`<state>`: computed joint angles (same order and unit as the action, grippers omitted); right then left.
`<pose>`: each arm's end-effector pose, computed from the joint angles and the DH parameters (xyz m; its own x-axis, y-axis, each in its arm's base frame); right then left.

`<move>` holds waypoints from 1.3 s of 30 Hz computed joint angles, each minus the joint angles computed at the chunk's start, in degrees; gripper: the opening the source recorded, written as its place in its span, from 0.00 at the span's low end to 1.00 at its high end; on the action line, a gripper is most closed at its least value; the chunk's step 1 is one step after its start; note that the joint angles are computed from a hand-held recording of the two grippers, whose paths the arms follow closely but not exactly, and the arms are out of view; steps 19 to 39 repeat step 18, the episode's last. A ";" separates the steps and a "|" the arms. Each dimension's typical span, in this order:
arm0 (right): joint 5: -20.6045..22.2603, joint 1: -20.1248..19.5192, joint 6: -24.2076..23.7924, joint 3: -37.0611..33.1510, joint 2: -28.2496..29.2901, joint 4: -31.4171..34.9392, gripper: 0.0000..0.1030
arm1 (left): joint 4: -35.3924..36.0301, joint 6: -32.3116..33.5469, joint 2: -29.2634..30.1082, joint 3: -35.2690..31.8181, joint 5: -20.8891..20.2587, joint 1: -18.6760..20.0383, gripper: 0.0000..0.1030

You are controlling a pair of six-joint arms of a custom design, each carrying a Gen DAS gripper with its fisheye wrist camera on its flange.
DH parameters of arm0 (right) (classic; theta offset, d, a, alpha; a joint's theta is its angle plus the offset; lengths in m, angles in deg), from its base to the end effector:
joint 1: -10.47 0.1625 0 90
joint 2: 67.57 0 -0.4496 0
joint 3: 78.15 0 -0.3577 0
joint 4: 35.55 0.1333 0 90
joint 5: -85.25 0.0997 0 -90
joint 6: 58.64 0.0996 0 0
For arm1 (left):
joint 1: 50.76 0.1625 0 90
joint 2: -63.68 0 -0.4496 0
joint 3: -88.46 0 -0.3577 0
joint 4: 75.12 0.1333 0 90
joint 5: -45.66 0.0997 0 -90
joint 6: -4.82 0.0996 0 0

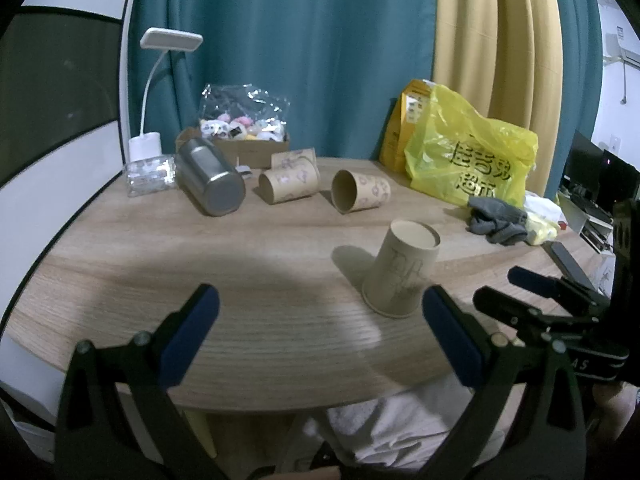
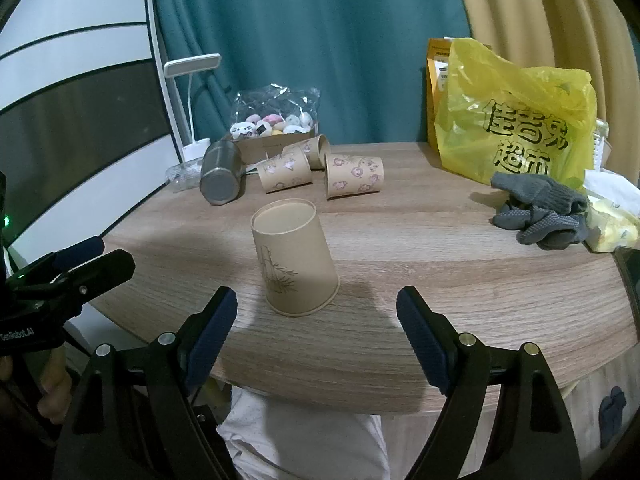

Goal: Flip cup upside down

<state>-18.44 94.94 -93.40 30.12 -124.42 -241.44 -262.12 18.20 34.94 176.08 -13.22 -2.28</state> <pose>0.0515 -0.6070 0.3076 -0.8013 0.0070 0.5983 -0.5055 0.5270 -0.6832 -0.3324 -0.6542 0.0669 -0.7086 0.4560 -0.5384 0.7046 0.4970 -0.5065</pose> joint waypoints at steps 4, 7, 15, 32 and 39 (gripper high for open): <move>-0.04 0.02 0.00 0.00 0.01 -0.03 0.82 | 0.38 -0.26 0.03 0.19 -0.19 0.00 0.99; -0.16 0.07 -0.01 -0.01 0.10 -0.10 0.82 | 0.42 -0.07 0.06 0.19 -0.40 0.08 0.99; -0.37 0.28 0.15 -0.06 0.57 0.07 0.82 | 0.38 -0.01 0.18 0.05 -0.45 0.14 0.99; -0.54 0.25 0.14 -0.83 1.15 1.04 0.82 | 1.42 -0.40 0.22 -0.37 -0.23 0.24 0.99; -0.54 0.25 0.14 -0.83 1.15 1.04 0.82 | 1.42 -0.40 0.22 -0.37 -0.23 0.24 0.99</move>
